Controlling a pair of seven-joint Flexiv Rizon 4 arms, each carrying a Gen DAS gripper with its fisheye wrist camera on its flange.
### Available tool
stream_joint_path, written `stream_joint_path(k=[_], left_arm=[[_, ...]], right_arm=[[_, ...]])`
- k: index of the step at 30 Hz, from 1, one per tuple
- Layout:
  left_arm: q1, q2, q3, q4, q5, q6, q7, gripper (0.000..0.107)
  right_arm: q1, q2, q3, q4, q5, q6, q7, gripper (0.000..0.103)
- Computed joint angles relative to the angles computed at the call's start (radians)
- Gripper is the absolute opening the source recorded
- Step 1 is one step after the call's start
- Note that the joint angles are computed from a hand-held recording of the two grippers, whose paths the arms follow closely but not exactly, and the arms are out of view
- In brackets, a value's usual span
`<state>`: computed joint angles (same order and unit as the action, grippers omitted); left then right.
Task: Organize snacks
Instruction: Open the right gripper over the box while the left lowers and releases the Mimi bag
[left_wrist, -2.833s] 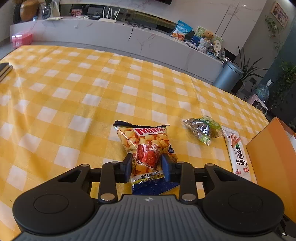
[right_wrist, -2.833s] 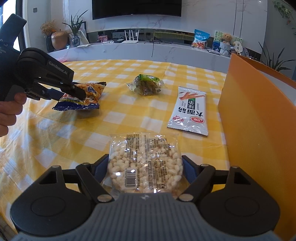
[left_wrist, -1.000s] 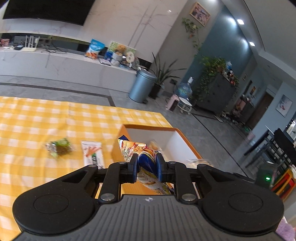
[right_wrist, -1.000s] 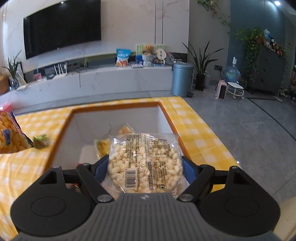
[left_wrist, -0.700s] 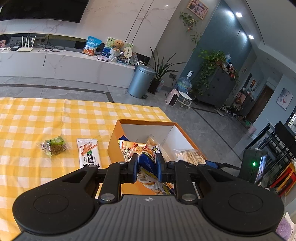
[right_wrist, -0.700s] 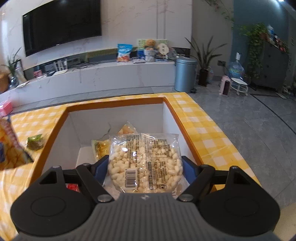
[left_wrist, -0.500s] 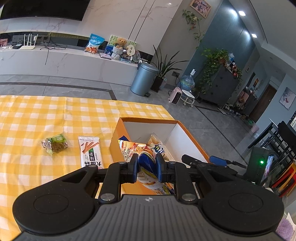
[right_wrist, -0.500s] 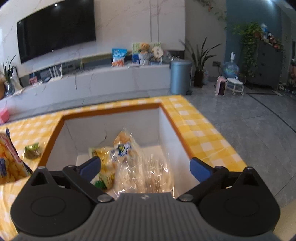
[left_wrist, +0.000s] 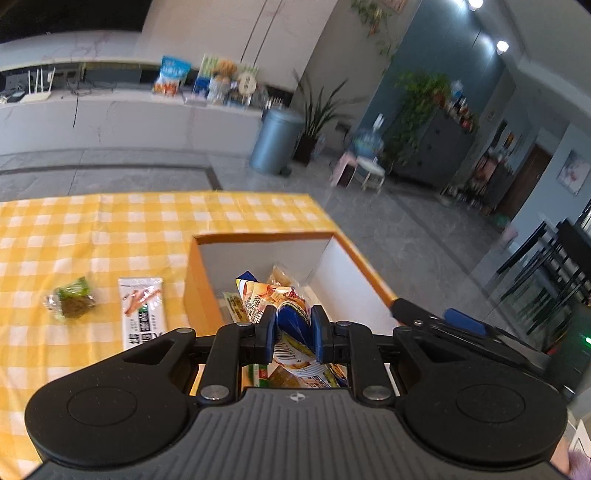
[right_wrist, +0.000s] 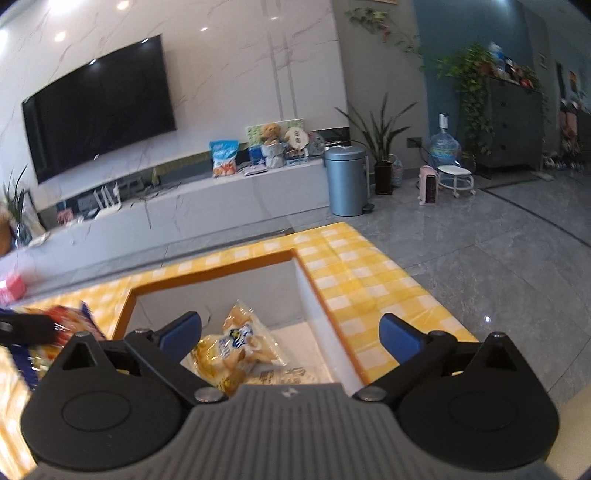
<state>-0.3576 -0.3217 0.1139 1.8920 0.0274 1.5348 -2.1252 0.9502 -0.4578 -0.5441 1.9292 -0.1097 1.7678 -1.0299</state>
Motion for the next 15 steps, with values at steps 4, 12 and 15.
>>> stream_joint_path(k=[4,12,15], left_arm=[[-0.018,-0.070,0.016,-0.134,0.020,-0.145,0.014,0.022],[0.031,-0.122,-0.042,-0.230,0.078,-0.284,0.024,0.022],[0.099,-0.133,-0.135,-0.200,-0.019,-0.223,0.123,0.024]], right_arm=[[-0.070,0.010,0.069,-0.008,0.009,-0.008,0.028,0.100],[-0.137,0.015,0.134,-0.014,-0.012,-0.002,0.074,0.100],[-0.159,0.017,0.159,-0.015,-0.019,0.000,0.071,0.100]])
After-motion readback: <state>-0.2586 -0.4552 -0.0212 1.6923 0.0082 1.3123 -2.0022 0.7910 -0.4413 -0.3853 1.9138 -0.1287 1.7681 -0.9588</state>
